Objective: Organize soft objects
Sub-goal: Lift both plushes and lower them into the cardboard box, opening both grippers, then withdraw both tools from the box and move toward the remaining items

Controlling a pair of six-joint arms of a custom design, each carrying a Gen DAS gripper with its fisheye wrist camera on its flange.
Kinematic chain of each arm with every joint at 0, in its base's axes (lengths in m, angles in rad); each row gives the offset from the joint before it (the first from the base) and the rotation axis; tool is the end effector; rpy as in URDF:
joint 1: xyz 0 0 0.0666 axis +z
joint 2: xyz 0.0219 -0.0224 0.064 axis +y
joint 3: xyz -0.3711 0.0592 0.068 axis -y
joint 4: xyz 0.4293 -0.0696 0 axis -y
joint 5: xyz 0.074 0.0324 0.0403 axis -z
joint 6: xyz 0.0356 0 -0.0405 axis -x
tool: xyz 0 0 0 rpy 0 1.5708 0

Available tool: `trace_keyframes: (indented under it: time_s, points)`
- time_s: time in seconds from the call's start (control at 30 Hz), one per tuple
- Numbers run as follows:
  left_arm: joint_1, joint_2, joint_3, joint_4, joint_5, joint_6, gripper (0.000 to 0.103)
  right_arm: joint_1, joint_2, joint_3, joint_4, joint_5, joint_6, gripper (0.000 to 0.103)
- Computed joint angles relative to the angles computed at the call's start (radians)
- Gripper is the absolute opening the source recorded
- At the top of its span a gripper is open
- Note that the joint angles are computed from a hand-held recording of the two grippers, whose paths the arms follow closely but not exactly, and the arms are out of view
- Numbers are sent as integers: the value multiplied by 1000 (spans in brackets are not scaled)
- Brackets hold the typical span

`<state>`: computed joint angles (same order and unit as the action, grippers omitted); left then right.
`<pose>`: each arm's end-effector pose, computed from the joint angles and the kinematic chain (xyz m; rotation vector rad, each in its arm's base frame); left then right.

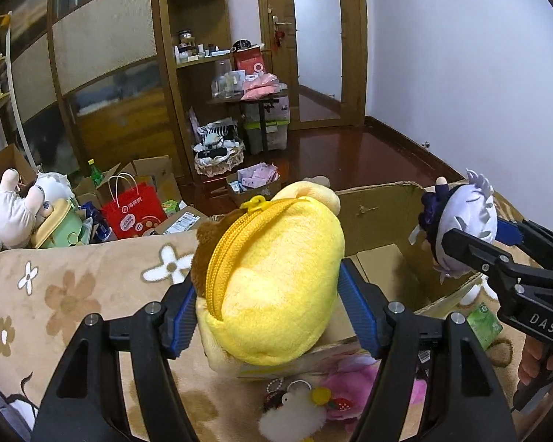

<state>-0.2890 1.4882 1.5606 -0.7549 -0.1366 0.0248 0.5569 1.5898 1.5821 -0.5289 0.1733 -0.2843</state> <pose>0.5494 -0.1587 0.4680 0.2232 2.2347 -0.0152 0.5297 0.3221 0.4411 -0.1836 2.1071 0.3230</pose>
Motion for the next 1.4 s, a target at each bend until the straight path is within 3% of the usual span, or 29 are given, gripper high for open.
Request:
trace_keyframes:
  time_s: [0.17, 0.27, 0.43, 0.57, 0.73, 1.4]
  points:
    - [-1, 9, 10, -10, -6, -4, 74, 2, 2, -1, -5, -2, -5, 62]
    - [-6, 8, 8, -7, -41, -11, 88, 4, -1, -5, 1, 4, -5, 69]
    - [-5, 10, 12, -29, -56, 0, 89, 6, -21, -25, 13, 16, -20, 75]
    - [-1, 4, 10, -61, -62, 11, 90, 11, -46, -47, 24, 39, -31, 92]
    - [8, -16, 4, -103, -44, 41, 95, 14, -68, -60, 7, 66, -35, 103]
    - [14, -88, -30, -281, -70, 95, 97, 38, -204, -164, -99, 167, -97, 103]
